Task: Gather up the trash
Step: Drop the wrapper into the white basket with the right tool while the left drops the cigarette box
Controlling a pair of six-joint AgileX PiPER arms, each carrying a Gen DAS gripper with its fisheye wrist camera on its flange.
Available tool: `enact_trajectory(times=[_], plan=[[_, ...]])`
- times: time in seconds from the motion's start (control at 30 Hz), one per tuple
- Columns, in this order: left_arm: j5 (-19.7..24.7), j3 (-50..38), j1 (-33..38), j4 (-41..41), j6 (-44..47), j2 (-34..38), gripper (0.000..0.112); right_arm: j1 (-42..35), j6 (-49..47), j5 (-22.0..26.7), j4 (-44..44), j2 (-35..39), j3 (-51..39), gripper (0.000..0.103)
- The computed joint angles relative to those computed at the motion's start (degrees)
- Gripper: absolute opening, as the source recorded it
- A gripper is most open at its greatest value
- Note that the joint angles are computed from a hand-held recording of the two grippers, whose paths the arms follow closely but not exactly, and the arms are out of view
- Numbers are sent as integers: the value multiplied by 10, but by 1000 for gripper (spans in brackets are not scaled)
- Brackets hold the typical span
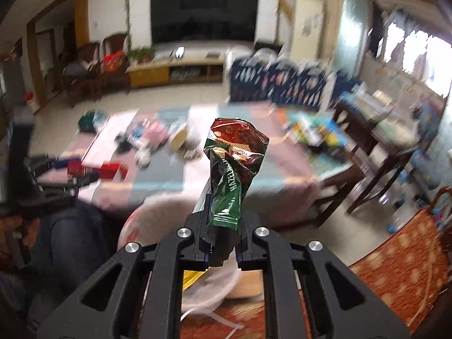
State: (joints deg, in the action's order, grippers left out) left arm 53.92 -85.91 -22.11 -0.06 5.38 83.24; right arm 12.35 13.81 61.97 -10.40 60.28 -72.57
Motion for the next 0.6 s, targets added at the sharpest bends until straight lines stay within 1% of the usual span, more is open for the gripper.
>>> enact_trajectory(times=[0.1,0.17,0.27,0.3,0.33,0.37,0.4,0.43,0.47,0.5,0.57,0.6], plan=[[-1,7,5,-6,6,5,60,4,-5,-71,65,53,81,14],[0,11,8,-11,9,10,60,14,1,-100,91,82,107,14],[-1,15,11,-15,11,15,60,42,34,-122,84,107,126,15],[0,16,12,-17,12,17,60,50,46,-123,78,112,125,22],[0,16,13,-20,14,19,60,52,53,-120,74,110,125,39],[1,16,16,-27,19,22,60,56,64,-120,64,105,126,49],[4,16,20,-38,27,27,60,58,74,-124,53,92,133,64],[6,16,24,-53,38,32,60,64,93,-128,33,83,135,67],[9,13,28,-67,49,39,59,64,98,-129,25,74,134,67],[13,11,32,-88,65,48,60,47,80,-129,35,67,131,67],[27,4,43,-143,110,70,59,33,75,-130,37,46,127,68],[38,-2,49,-174,132,84,59,22,65,-133,45,39,126,71]])
